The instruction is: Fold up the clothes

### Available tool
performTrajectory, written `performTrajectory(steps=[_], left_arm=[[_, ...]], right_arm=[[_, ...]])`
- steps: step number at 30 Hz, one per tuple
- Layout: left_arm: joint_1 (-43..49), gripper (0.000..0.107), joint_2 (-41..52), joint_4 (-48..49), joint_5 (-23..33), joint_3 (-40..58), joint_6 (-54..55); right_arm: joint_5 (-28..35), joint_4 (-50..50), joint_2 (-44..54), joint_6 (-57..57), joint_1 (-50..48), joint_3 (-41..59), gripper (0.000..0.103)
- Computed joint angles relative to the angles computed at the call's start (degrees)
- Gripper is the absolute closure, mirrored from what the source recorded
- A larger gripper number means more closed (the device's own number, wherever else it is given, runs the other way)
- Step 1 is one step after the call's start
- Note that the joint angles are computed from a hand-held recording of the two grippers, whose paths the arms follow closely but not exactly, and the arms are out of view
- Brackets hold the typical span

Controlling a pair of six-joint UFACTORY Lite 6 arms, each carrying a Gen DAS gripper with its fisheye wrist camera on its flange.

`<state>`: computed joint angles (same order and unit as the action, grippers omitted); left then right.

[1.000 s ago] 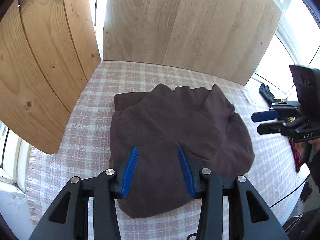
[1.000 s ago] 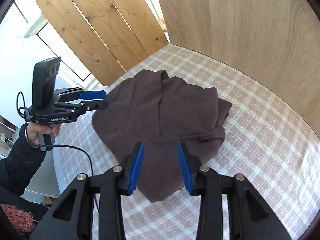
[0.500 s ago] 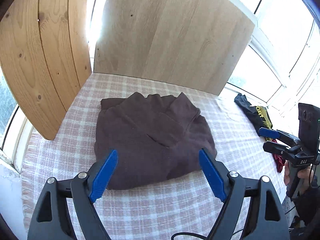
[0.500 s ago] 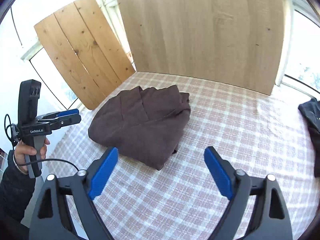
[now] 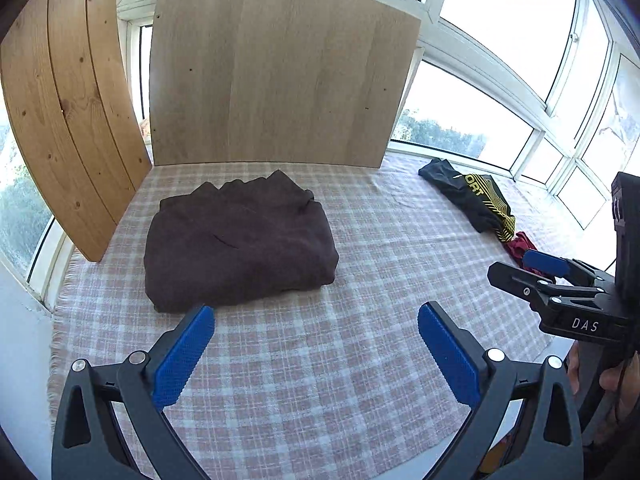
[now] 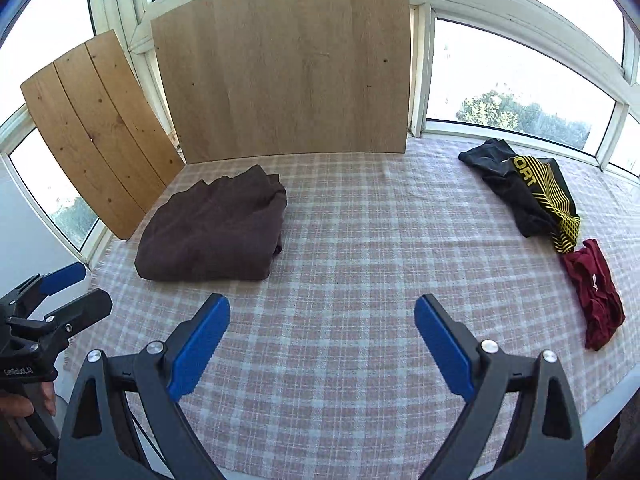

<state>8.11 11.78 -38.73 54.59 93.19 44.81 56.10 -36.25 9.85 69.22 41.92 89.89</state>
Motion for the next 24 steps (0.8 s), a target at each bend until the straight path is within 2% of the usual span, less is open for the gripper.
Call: performTrajectory(steps=[4,7,9,16,20,24], left_arm=[[1.3,0.004,-7.7,0.7,0.3,-5.3,-3.1],[3.6,0.004,-12.1,-0.1,2.7,-8.2,-6.1],[3.6,0.004,-16.6,1.4,1.6,-11.3,-8.0],[-3.2,0.004,-33.0,16.2,-2.0,-18.9,-23.5],[-8.4,0.004,-40.4,24.0,-0.9,-21.3,-31.9],[-13.5,0.004,-44.9,30.0,0.7,-22.5,-39.3]], right_arm=[[4.8,-2.9,1.8,0.0,5.1,5.8,0.009],[8.8,-6.6,2.6,0.3,9.4,9.0,0.009],[11.1,-9.0,1.8,0.6,12.5,9.5,0.009],[14.6,-11.3,-6.5,3.7,20.1,2.8,0.009],[16.6,-11.7,-11.6,6.3,24.2,-2.1,0.009],[21.2,-13.2,-14.1,8.1,28.5,-4.3,0.009]])
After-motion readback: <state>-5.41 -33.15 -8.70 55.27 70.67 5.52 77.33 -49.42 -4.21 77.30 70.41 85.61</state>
